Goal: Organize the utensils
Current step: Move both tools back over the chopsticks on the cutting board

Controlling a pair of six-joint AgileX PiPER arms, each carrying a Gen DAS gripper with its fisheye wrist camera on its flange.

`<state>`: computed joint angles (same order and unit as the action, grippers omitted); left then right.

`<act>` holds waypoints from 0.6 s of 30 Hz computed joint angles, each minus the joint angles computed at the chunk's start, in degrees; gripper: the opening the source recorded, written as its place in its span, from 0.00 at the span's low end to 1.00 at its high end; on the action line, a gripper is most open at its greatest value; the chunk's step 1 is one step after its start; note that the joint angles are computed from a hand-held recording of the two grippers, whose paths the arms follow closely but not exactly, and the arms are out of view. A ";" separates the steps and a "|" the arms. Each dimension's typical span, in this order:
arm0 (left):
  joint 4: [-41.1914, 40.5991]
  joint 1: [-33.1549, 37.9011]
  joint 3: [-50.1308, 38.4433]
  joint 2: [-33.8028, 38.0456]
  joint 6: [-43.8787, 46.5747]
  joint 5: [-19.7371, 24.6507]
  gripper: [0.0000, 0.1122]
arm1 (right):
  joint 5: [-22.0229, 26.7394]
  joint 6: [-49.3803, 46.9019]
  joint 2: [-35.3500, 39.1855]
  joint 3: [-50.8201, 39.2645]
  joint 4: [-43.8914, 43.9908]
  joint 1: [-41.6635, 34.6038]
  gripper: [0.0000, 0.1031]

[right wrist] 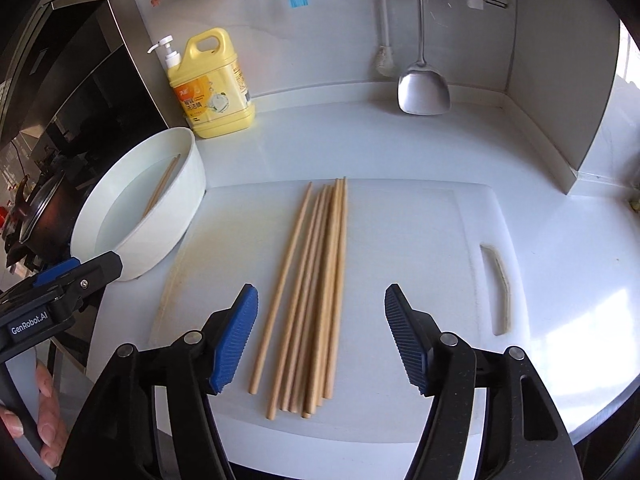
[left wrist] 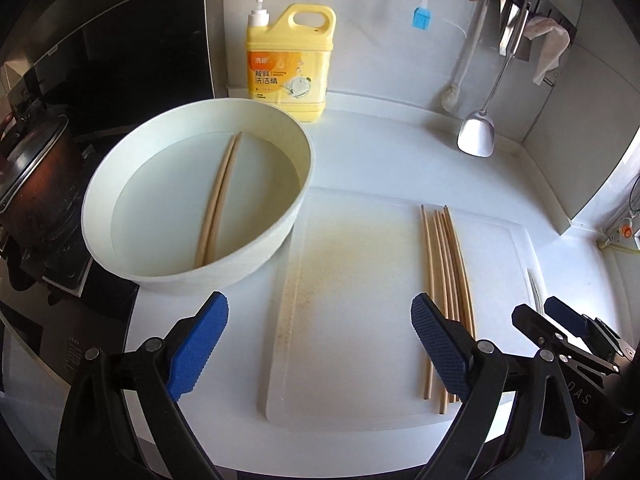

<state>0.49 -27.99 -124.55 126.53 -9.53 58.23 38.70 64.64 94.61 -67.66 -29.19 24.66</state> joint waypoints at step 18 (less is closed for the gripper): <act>-5.11 -3.22 2.92 3.95 9.64 -9.39 0.85 | -3.00 26.41 0.63 11.04 -15.95 -0.85 0.63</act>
<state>-4.62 -31.21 -121.63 130.48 0.11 48.84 35.69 91.05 95.24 -56.63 -45.14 23.81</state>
